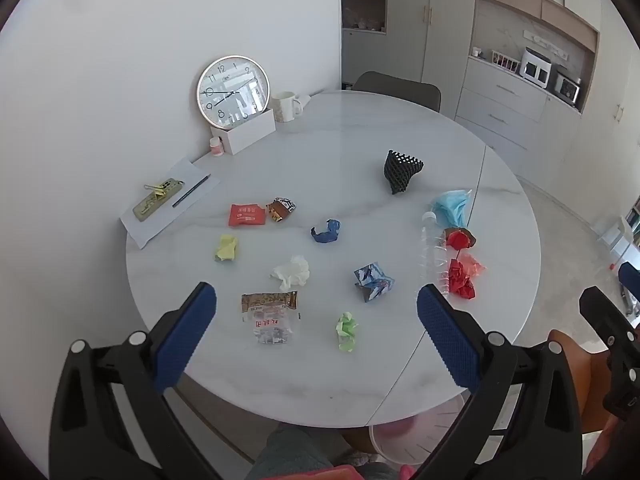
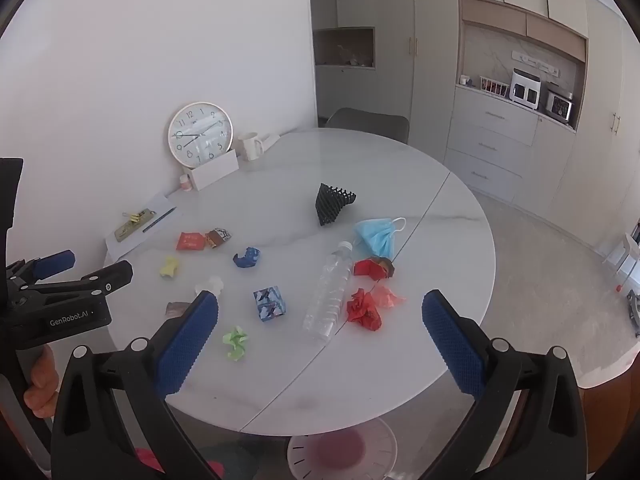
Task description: Collect trash
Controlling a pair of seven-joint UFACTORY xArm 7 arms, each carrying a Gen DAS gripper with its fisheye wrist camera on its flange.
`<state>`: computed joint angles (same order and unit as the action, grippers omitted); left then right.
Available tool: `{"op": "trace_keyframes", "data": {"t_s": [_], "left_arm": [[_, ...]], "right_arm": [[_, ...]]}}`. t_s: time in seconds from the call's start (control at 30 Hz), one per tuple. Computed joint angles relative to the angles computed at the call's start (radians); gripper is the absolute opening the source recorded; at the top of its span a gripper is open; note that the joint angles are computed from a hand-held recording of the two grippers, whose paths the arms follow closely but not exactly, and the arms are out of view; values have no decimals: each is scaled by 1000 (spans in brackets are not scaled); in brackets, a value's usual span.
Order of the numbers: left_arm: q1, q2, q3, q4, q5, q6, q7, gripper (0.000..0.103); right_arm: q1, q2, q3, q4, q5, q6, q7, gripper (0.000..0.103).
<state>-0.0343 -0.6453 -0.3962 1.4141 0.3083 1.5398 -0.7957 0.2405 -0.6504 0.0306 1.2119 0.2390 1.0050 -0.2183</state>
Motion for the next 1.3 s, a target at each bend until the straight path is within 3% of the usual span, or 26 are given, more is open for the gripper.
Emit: {"op": "trace_keyframes", "data": {"t_s": [1.3], "left_arm": [[-15, -39, 18, -43, -44, -4, 11, 97]], "right_arm": [[-2, -11, 6, -11, -11, 26, 16, 101]]}}
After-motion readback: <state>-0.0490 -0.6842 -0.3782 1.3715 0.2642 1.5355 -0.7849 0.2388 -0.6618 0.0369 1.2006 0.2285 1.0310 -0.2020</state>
